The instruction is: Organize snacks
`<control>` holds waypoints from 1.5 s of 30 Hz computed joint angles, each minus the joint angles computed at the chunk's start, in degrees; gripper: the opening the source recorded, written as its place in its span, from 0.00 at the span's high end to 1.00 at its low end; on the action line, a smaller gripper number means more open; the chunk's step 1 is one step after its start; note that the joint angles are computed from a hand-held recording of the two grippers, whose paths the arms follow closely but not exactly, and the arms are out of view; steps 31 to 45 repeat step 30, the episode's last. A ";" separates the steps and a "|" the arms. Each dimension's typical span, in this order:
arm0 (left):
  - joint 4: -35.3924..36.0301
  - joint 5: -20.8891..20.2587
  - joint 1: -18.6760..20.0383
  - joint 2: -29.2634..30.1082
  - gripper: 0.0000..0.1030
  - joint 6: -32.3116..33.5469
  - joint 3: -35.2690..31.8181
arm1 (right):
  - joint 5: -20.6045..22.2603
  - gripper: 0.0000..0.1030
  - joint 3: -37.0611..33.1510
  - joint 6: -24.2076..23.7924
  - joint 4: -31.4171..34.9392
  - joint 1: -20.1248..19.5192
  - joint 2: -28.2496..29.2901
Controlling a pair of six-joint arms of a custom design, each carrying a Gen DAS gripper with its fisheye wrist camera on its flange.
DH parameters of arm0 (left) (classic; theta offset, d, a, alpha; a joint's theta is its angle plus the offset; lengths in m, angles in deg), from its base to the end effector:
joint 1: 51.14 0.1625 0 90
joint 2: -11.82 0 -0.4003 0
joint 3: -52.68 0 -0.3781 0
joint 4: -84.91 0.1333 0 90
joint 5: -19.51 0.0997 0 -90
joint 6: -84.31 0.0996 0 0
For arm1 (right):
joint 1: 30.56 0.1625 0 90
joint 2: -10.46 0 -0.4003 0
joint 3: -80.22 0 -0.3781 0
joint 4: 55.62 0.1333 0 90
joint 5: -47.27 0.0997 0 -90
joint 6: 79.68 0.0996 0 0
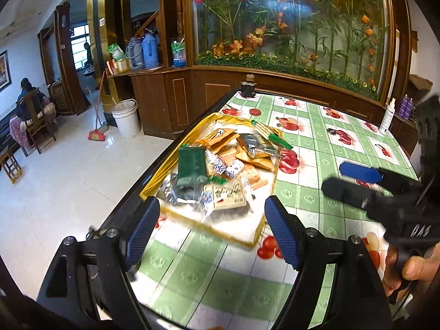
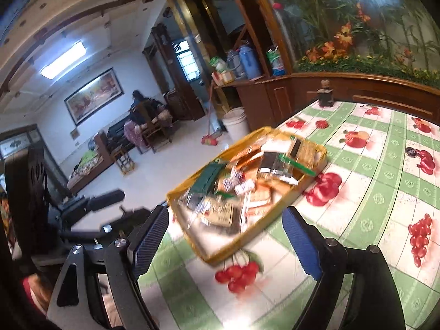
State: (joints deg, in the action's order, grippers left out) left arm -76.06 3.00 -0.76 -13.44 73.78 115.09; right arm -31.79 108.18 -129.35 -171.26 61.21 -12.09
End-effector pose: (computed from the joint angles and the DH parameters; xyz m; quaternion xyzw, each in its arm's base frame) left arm -0.3097 -0.7328 0.1370 0.0241 0.7858 -0.4537 0.4197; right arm 0.1791 -0.8684 0.2231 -0.4404 0.8756 -0.1979 0.0148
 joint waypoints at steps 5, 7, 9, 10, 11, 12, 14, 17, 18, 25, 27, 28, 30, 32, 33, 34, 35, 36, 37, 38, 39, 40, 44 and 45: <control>1.62 0.65 -1.33 -1.98 0.21 -2.57 4.34 | -2.78 0.16 7.90 -6.38 -0.63 -0.13 -4.23; 0.82 1.05 -1.84 -2.08 0.21 -1.89 5.33 | -3.42 0.16 9.30 -7.73 -0.78 -0.10 -4.92; 0.08 0.96 -2.24 -2.37 0.21 -1.49 6.38 | -3.39 0.16 10.19 -8.72 -0.88 -0.13 -5.31; 0.13 1.01 -2.43 -2.40 0.22 -1.48 6.60 | -3.29 0.16 10.66 -9.02 -0.98 -0.17 -5.59; -0.56 0.76 -2.62 -2.54 0.22 -0.90 7.06 | -3.28 0.16 11.19 -9.29 -1.32 -0.14 -5.90; -1.74 0.38 -2.80 -2.54 0.21 0.39 7.33 | -3.22 0.16 11.69 -9.67 -1.54 -0.12 -6.21; -2.56 0.88 -3.23 -2.37 0.21 1.37 7.52 | -2.78 0.16 12.71 -10.62 -2.02 -0.11 -6.88; -5.89 0.67 -3.81 -2.19 0.21 4.07 7.92 | -2.87 0.16 13.91 -11.36 -2.82 0.01 -7.62; -6.75 0.69 -3.95 -2.16 0.21 4.83 8.00 | -2.85 0.16 14.33 -11.60 -3.05 0.03 -7.87; -12.18 2.44 -4.37 -1.15 0.21 8.14 7.40 | -3.07 0.16 15.28 -12.18 -3.44 0.20 -8.55; -13.03 3.02 -4.33 -0.92 0.21 8.66 7.08 | -3.10 0.16 15.25 -12.39 -3.29 0.27 -8.57; -12.78 2.91 -4.32 -1.18 0.22 8.16 7.38 | -3.25 0.16 15.00 -12.46 -2.99 0.35 -8.44; -10.23 2.20 -4.15 -2.14 0.22 5.48 8.11 | -3.57 0.16 14.43 -12.55 -2.47 0.58 -8.07; -10.23 2.20 -4.15 -2.14 0.22 5.48 8.11 | -3.57 0.16 14.43 -12.55 -2.47 0.58 -8.07; -10.23 2.20 -4.15 -2.14 0.22 5.48 8.11 | -3.57 0.16 14.43 -12.55 -2.47 0.58 -8.07; -10.23 2.20 -4.15 -2.14 0.22 5.48 8.11 | -3.57 0.16 14.43 -12.55 -2.47 0.58 -8.07; -10.23 2.20 -4.15 -2.14 0.22 5.48 8.11 | -3.57 0.16 14.43 -12.55 -2.47 0.58 -8.07; -10.23 2.20 -4.15 -2.14 0.22 5.48 8.11 | -3.57 0.16 14.43 -12.55 -2.47 0.58 -8.07; -10.23 2.20 -4.15 -2.14 0.22 5.48 8.11 | -3.57 0.16 14.43 -12.55 -2.47 0.58 -8.07; -10.23 2.20 -4.15 -2.14 0.22 5.48 8.11 | -3.57 0.16 14.43 -12.55 -2.47 0.58 -8.07; -10.23 2.20 -4.15 -2.14 0.22 5.48 8.11 | -3.57 0.16 14.43 -12.55 -2.47 0.58 -8.07; -10.23 2.20 -4.15 -2.14 0.22 5.48 8.11 | -3.57 0.16 14.43 -12.55 -2.47 0.58 -8.07; -10.23 2.20 -4.15 -2.14 0.22 5.48 8.11 | -3.57 0.16 14.43 -12.55 -2.47 0.58 -8.07; -10.23 2.20 -4.15 -2.14 0.22 5.48 8.11 | -3.57 0.16 14.43 -12.55 -2.47 0.58 -8.07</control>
